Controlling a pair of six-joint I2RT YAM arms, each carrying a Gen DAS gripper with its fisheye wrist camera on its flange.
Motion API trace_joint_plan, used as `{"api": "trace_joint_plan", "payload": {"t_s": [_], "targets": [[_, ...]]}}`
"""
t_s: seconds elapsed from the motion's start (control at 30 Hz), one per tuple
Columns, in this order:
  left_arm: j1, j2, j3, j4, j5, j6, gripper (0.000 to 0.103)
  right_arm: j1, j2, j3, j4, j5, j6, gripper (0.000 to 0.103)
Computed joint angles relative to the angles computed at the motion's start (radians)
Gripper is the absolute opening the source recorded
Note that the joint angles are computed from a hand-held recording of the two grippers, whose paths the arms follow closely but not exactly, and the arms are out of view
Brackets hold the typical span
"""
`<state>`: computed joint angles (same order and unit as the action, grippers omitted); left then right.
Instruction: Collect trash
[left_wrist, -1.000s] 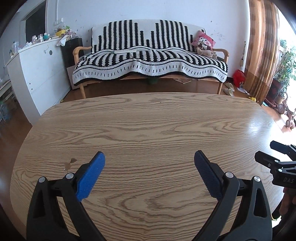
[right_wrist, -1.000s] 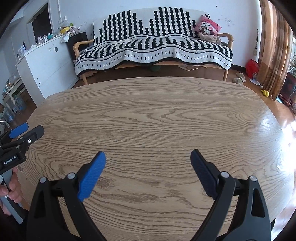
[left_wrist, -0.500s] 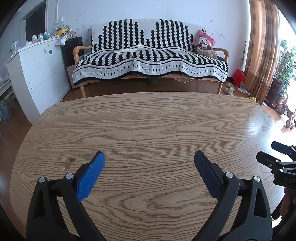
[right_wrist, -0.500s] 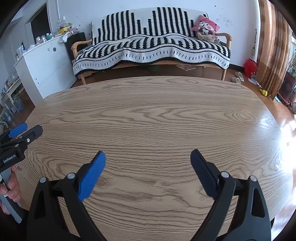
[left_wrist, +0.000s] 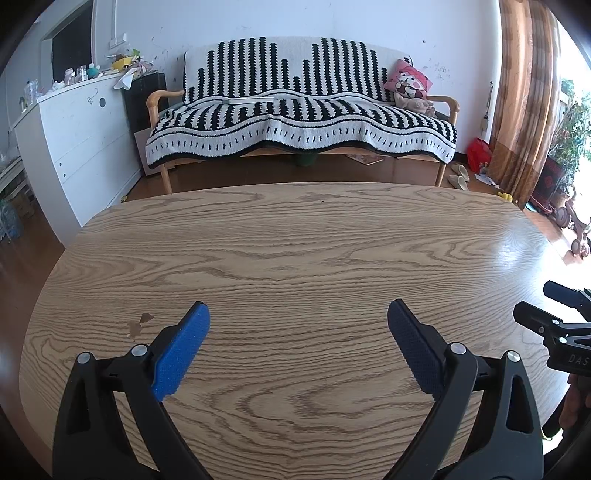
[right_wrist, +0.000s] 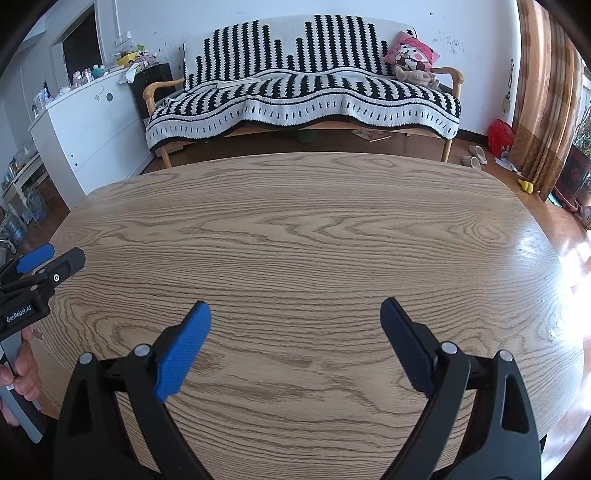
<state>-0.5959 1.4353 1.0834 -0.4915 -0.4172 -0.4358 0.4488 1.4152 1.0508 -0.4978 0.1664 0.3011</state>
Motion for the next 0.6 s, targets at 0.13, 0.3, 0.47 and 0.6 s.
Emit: {"api": "trace_joint_plan", "payload": {"t_s": [0.13,0.3,0.47,0.6], "targets": [[-0.003,-0.008,-0.02,0.007,-0.004,-0.007,0.094,0.0,-0.001,0.0,0.0,0.002,0.0,0.09],[-0.004,-0.012,-0.028,0.007,-0.005,-0.011,0.094,-0.007,-0.016,-0.013,-0.002,0.0,-0.009,0.09],[-0.007,-0.021,-0.047,0.006,-0.01,-0.021,0.094,-0.006,-0.016,-0.013,-0.002,0.0,-0.008,0.09],[0.0,-0.027,-0.055,0.005,0.013,-0.026,0.094,-0.01,-0.02,-0.016,-0.005,-0.001,-0.013,0.09]]}}
